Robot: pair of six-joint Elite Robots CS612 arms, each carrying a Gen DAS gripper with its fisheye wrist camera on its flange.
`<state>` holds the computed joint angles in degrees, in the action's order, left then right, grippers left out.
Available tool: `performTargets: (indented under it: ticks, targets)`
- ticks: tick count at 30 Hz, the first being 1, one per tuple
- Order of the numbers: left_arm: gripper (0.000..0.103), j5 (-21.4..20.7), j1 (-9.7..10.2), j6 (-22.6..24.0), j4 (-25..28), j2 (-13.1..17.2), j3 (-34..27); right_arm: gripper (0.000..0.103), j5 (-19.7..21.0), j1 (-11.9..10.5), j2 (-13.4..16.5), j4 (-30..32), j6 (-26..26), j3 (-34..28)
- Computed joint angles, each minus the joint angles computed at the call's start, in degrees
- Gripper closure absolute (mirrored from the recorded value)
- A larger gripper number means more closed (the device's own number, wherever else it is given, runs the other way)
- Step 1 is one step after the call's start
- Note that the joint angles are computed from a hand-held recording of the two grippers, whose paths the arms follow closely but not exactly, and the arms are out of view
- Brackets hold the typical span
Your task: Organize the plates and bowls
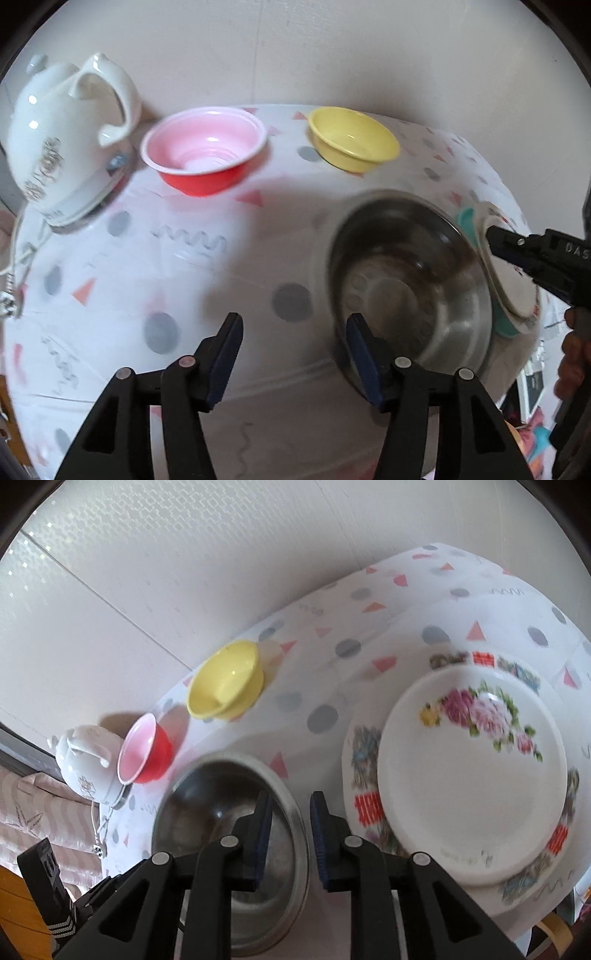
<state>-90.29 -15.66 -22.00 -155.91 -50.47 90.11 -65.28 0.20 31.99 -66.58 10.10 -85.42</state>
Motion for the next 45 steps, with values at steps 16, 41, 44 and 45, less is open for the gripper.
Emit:
performTargets:
  ticks: [16,41,44,45]
  targets:
    - [0.037,6.5,0.48,-3.9,10.7,4.8,-12.8,0.074,1.0,0.9,-8.6,-5.4,-8.2,18.0]
    - [0.037,3.9,0.77,-12.4,23.7,14.6,-31.0,0.087,5.5,2.1,-16.8,-9.2,-14.7,39.6]
    - [0.037,3.7,0.74,-12.0,24.1,15.4,-32.3,0.089,4.9,2.0,-16.4,-8.8,-15.7,38.8]
    - [0.037,3.7,0.70,-11.6,24.4,15.7,-32.8,0.089,5.2,1.9,-16.2,-8.6,-15.6,38.4]
